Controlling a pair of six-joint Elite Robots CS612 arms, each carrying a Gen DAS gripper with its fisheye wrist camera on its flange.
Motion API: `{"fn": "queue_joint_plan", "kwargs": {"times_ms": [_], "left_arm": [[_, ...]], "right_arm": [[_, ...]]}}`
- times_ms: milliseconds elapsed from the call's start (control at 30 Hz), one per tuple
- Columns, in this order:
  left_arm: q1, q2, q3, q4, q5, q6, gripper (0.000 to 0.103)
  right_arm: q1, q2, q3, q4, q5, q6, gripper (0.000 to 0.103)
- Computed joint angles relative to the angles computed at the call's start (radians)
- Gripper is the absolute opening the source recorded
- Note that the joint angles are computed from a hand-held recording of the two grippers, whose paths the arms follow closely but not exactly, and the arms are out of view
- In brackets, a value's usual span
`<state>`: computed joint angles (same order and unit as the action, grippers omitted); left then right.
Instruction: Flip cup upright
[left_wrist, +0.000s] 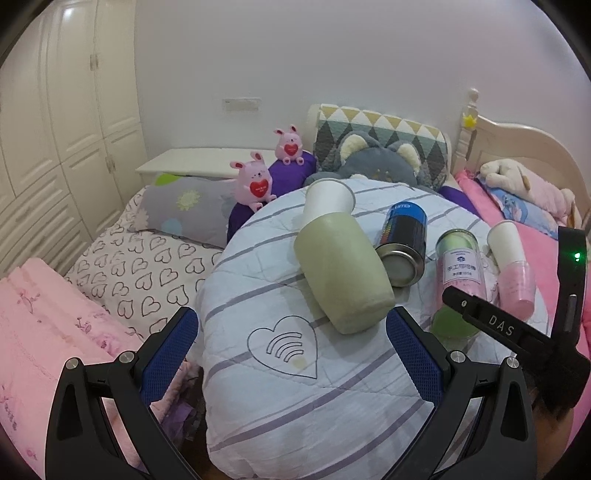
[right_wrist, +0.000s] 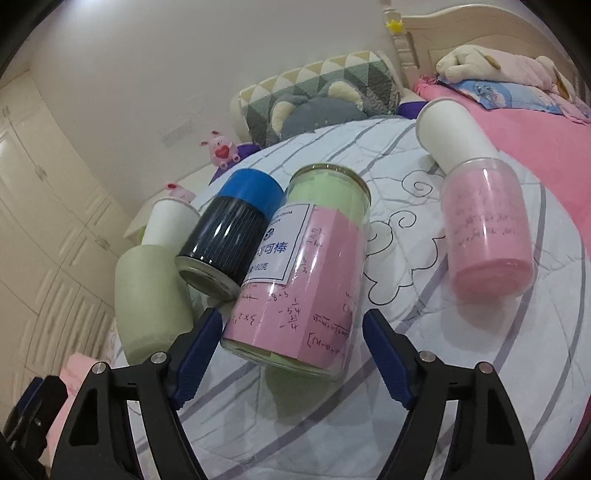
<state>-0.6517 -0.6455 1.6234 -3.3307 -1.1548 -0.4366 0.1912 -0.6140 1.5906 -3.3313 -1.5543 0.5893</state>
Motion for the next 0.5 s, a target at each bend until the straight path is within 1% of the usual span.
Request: {"fn": "queue_joint_plan", "kwargs": {"times_ms": [167,500], "left_arm": [[-0.006,-0.003,0.006,-0.01,-0.008,0.002,0.103],[-0.028,-0.019,0.027,-0.028,-0.011,0.008,0.103]], "right_arm": [[0.0,-0.013,0.016,0.016,0.003,-0.05,0.074],[-0.017,-0.063,0.102,0.029,0.101,-0.116,0.074]]}}
